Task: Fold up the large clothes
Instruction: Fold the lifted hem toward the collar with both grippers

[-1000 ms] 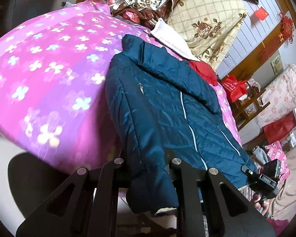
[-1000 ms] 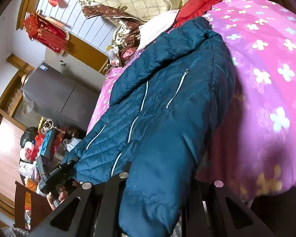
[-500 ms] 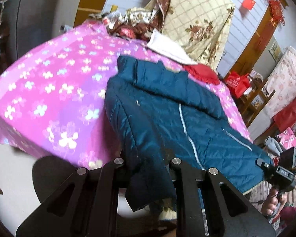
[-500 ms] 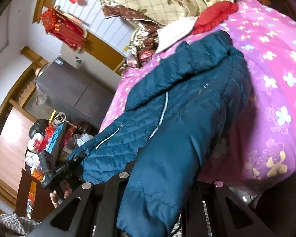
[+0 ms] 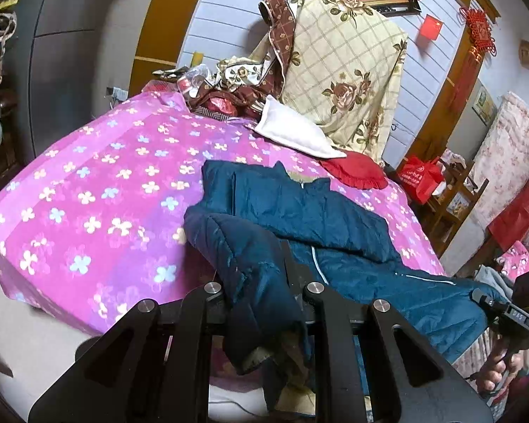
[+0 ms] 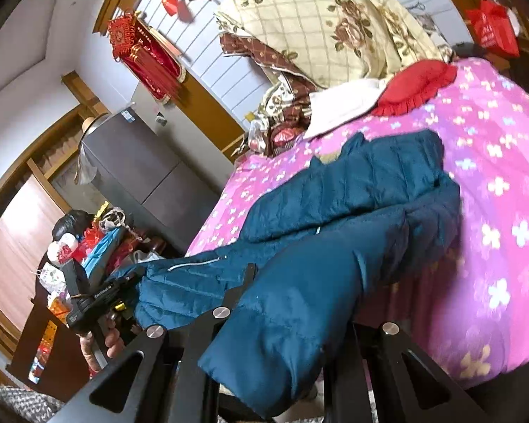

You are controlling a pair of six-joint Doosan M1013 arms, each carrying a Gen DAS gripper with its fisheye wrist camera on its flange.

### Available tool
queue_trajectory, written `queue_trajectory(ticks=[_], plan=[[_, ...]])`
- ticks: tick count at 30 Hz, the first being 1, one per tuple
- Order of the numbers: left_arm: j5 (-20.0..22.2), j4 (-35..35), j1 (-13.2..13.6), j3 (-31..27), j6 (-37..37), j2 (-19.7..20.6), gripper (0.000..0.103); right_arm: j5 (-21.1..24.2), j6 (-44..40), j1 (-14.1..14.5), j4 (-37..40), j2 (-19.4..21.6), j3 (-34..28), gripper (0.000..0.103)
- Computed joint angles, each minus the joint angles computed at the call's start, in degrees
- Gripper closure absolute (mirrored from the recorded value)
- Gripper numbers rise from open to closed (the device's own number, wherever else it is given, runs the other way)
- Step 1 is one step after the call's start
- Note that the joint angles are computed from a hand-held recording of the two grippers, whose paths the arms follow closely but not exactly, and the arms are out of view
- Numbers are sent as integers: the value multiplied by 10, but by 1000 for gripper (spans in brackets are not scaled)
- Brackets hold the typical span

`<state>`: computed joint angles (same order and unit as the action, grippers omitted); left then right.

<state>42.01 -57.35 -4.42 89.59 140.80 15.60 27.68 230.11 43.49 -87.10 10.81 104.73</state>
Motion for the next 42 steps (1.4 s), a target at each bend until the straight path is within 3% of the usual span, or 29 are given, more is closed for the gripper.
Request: queue_trajectory(ticks=[14, 21, 27, 31, 42], plan=[[-83, 27, -36, -39, 11, 13, 89, 50, -142, -18, 61, 4, -43, 89], [-111, 74, -55, -84, -39, 39, 89, 54, -176, -41, 72, 9, -63, 89], [-143, 170, -78, -126, -114, 67, 89, 44, -213, -69, 105, 16, -82, 89], [-147, 274, -92, -165, -202, 96, 89, 38, -231, -90, 129, 25, -95, 89], [-87, 479, -122, -294, -388, 182, 89, 54, -394, -139, 260, 73, -170, 89]])
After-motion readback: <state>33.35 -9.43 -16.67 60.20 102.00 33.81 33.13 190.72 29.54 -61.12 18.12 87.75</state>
